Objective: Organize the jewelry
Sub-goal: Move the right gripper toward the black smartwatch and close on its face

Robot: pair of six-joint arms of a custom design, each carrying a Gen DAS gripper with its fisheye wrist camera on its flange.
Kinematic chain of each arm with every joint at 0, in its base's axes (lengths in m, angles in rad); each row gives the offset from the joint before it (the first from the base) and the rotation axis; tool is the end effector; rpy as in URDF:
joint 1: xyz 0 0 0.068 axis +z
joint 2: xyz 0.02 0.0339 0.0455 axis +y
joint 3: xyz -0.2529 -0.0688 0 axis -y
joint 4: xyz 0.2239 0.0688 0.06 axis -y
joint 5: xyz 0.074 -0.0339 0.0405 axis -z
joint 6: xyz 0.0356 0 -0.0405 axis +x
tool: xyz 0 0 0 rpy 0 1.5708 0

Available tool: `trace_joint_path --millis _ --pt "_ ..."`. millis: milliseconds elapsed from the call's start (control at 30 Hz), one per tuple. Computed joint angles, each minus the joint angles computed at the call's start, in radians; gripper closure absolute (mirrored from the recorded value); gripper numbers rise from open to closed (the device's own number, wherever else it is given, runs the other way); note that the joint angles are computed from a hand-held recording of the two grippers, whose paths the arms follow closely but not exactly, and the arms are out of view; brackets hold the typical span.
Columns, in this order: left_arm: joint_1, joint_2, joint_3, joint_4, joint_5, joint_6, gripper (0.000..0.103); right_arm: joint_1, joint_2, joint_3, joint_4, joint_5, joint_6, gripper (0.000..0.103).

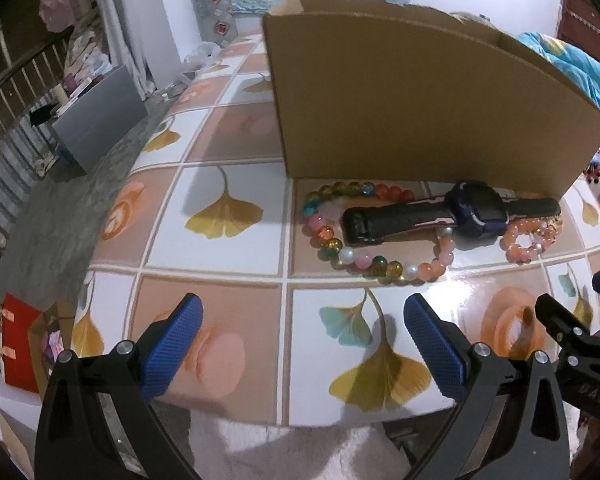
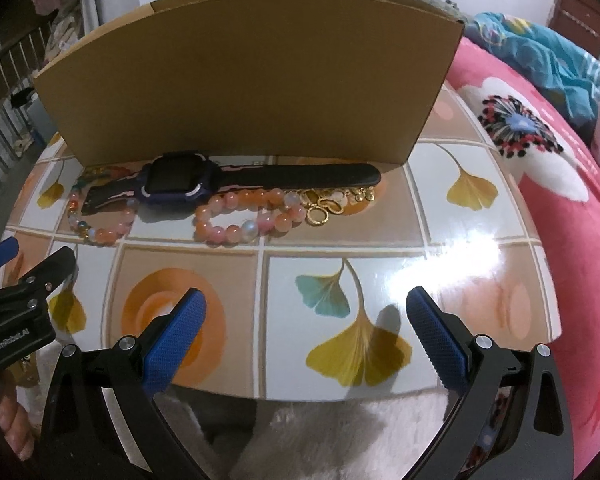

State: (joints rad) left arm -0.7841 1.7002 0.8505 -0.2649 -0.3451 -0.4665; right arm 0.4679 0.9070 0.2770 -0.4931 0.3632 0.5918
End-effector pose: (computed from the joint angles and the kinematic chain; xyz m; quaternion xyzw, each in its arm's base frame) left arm 0.2159 -0.1983 0.1392 0.1134 0.9537 0.0052 0.2785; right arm 0.1190 0.0459 0.1326 0.0994 0.9547 -0.0416 0.2774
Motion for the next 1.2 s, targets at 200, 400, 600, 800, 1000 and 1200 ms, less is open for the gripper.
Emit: trace_joint_path --millis 200,400,600,800,1000,1200 --pt "0.017 0.04 0.015 0.034 0.045 0.049 0.004 -0.097 0.001 -0.037 0.101 -0.074 -0.106 0.007" --pt "0.07 0.045 0.012 0.063 0.134 0.113 0.004 -0.129 -0.013 -0.065 0.153 -0.094 -0.154 0.007" --pt "0.093 0.053 0.03 0.048 0.174 0.186 0.004 -0.15 -0.056 -0.083 0.147 -0.115 -0.208 0.007" --pt "0.115 0.05 0.015 0.071 0.189 0.219 0.004 -0.232 -0.112 -0.094 0.125 -0.187 -0.315 0.007" --pt "0.139 -0.06 -0.063 0.194 0.289 0.228 0.011 -0.543 -0.301 -0.074 0.013 -0.514 -0.496 0.008" --pt "0.169 -0.011 0.02 0.173 0.414 0.242 0.032 -0.781 -0.229 -0.031 0.049 -0.788 -0.646 0.02"
